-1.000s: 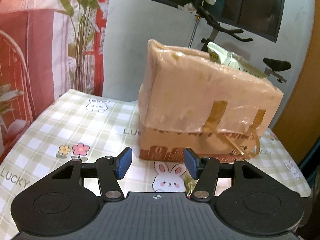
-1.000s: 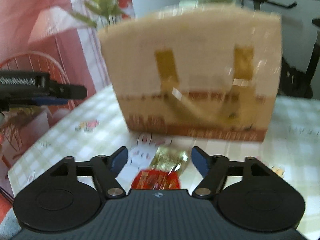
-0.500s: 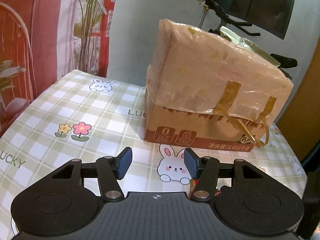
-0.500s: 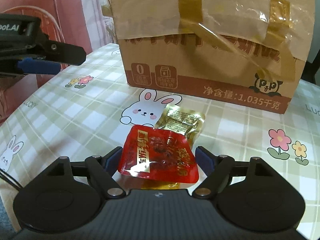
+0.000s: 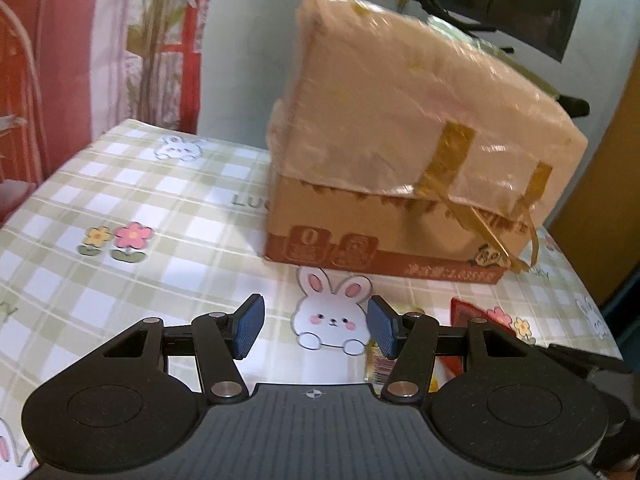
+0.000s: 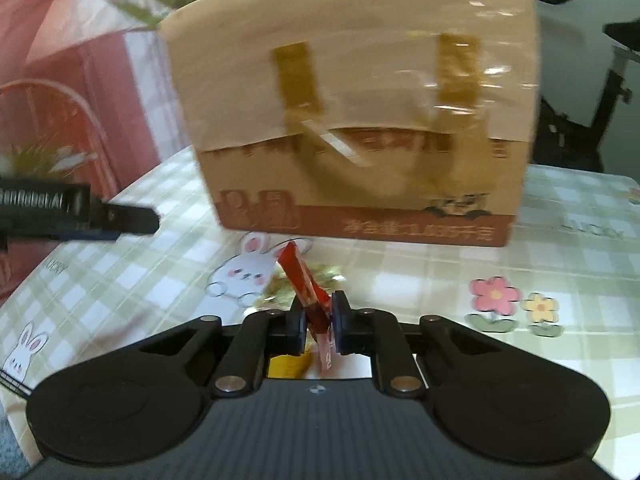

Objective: Organize snacks
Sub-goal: 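Grasp the red stick snack with the right tool while the left tool grasps the gold packet, then carry the red stick and gold packet over the box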

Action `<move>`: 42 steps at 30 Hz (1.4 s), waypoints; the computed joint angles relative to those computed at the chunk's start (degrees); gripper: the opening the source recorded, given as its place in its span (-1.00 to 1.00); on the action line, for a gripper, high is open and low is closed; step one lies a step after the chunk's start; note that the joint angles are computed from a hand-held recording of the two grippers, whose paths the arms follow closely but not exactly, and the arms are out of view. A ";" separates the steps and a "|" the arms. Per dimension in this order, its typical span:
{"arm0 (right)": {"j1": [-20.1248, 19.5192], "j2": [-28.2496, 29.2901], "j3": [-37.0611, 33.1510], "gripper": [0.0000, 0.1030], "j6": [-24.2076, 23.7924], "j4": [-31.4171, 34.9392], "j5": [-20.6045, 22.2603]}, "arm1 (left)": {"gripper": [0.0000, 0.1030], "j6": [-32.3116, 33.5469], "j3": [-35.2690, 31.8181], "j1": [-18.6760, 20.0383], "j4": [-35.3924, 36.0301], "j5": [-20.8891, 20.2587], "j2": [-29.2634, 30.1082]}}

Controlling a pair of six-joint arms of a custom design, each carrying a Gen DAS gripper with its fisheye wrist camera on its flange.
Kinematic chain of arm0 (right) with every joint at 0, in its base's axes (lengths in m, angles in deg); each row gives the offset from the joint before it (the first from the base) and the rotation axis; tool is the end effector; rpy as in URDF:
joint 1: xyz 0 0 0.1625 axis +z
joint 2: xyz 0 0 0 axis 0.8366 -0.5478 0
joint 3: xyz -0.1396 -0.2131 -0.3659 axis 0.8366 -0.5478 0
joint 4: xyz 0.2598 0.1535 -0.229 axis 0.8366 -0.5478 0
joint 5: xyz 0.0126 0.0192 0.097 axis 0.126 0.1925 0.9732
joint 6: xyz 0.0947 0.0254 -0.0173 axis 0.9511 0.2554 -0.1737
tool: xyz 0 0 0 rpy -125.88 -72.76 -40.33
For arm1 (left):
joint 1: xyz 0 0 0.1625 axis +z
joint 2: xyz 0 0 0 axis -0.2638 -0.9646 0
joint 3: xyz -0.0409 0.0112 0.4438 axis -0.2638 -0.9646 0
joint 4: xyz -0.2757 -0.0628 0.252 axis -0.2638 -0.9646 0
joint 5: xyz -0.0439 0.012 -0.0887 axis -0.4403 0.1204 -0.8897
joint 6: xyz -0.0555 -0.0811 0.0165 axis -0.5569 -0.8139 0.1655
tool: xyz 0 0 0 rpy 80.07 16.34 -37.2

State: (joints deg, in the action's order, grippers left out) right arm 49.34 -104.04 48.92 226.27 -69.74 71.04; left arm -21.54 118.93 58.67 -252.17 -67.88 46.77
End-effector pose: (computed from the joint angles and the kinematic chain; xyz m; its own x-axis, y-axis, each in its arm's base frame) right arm 0.1701 -0.2881 0.0136 -0.8083 -0.1171 0.5770 -0.5053 0.6409 -0.5778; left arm -0.0747 -0.3481 0.1034 -0.8274 0.1944 -0.5269 0.4979 0.6879 -0.5280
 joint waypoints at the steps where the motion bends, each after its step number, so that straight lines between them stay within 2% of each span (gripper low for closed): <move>1: -0.54 -0.50 0.30 -0.73 0.11 0.01 -0.06 | 0.15 0.86 -0.40 0.41 -0.18 -0.63 0.53; 8: -3.98 -4.34 3.98 -0.74 1.13 -3.06 -1.78 | 0.18 5.20 -4.96 1.11 2.01 -2.70 5.67; 12: -5.35 -6.70 6.13 -0.74 1.63 -5.20 -2.45 | 0.32 6.37 -7.80 0.75 4.26 -1.95 8.69; 18: -7.11 -9.14 8.33 -0.74 1.75 -6.52 -3.31 | 0.32 4.52 -10.75 0.87 9.29 -2.08 10.36; 22: -8.08 -9.85 9.07 -0.74 1.89 -6.84 -3.87 | 0.32 5.64 -11.63 0.04 8.93 0.42 12.70; 24: -8.49 -9.93 9.17 -0.74 2.12 -6.74 -4.20 | 0.29 5.88 -11.50 -0.16 8.50 0.84 13.06; 25: -8.65 -9.89 9.16 -0.74 2.16 -6.71 -4.34 | 0.12 5.86 -11.60 -0.26 8.38 1.20 13.24; 26: -8.74 -9.85 9.15 -0.74 2.20 -6.63 -4.49 | 0.07 5.89 -11.48 -0.39 7.89 1.95 13.44; 29: -8.91 -9.83 9.18 -0.74 2.23 -6.51 -4.84 | 0.00 5.57 -10.63 0.58 6.61 0.93 12.33; 35: -8.24 -9.61 8.76 -0.74 2.33 -6.16 -4.59 | -0.03 4.81 -8.78 1.27 4.36 2.37 9.92; 42: -6.69 -9.82 8.30 -0.74 2.46 -5.33 -4.14 | -0.03 4.93 -5.95 0.36 1.70 4.01 5.32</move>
